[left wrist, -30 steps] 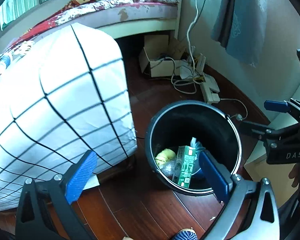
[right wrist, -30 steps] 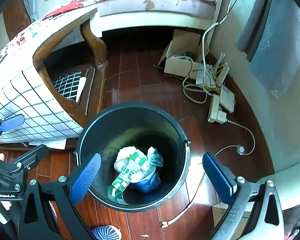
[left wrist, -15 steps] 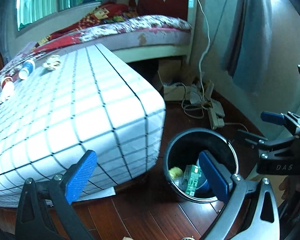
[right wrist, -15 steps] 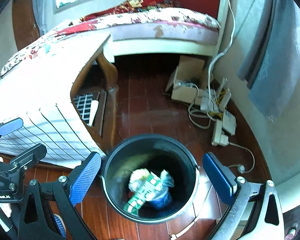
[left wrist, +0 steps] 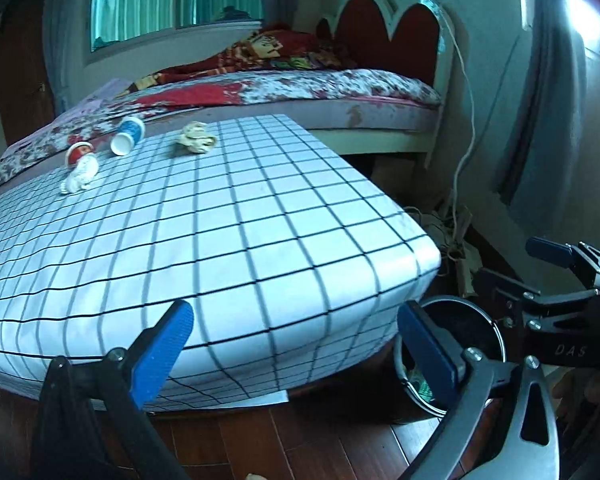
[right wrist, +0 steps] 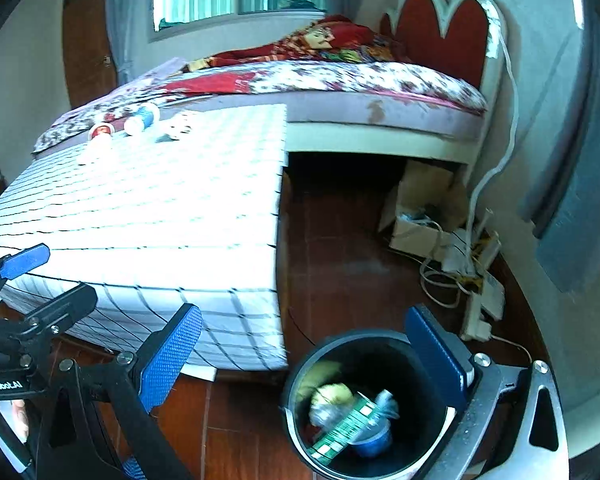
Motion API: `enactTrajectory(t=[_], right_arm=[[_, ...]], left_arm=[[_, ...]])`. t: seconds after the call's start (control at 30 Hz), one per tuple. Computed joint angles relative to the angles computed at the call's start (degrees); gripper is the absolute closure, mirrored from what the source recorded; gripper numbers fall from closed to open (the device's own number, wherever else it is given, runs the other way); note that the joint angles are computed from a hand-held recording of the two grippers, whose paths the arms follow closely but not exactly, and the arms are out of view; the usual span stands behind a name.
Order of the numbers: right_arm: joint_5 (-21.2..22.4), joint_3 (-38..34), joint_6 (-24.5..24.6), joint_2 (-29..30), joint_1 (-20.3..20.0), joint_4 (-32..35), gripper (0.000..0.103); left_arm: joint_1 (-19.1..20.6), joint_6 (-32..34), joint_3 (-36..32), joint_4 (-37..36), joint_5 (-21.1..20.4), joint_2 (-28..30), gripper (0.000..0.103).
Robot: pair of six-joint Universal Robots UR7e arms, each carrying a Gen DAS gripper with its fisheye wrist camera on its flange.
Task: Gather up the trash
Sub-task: 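Move both tools back over the table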
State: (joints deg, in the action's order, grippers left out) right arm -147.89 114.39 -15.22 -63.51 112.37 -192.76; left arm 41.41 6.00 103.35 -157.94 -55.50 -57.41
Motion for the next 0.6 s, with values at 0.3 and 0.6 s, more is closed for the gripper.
enactTrajectory(t=[0.3, 0.6], right_arm=[[4.32, -8.38, -1.48, 7.5, 1.63, 0.87, 0.001], [7.93, -15.57, -3.17, 13.73, 2.64, 2.43, 0.001]], left_arm=[[3.01, 0.75, -1.1, -1.08, 3.67, -2.66, 0.001], [5.29, 1.61, -3.05, -2.49, 7.4, -3.66, 0.001]])
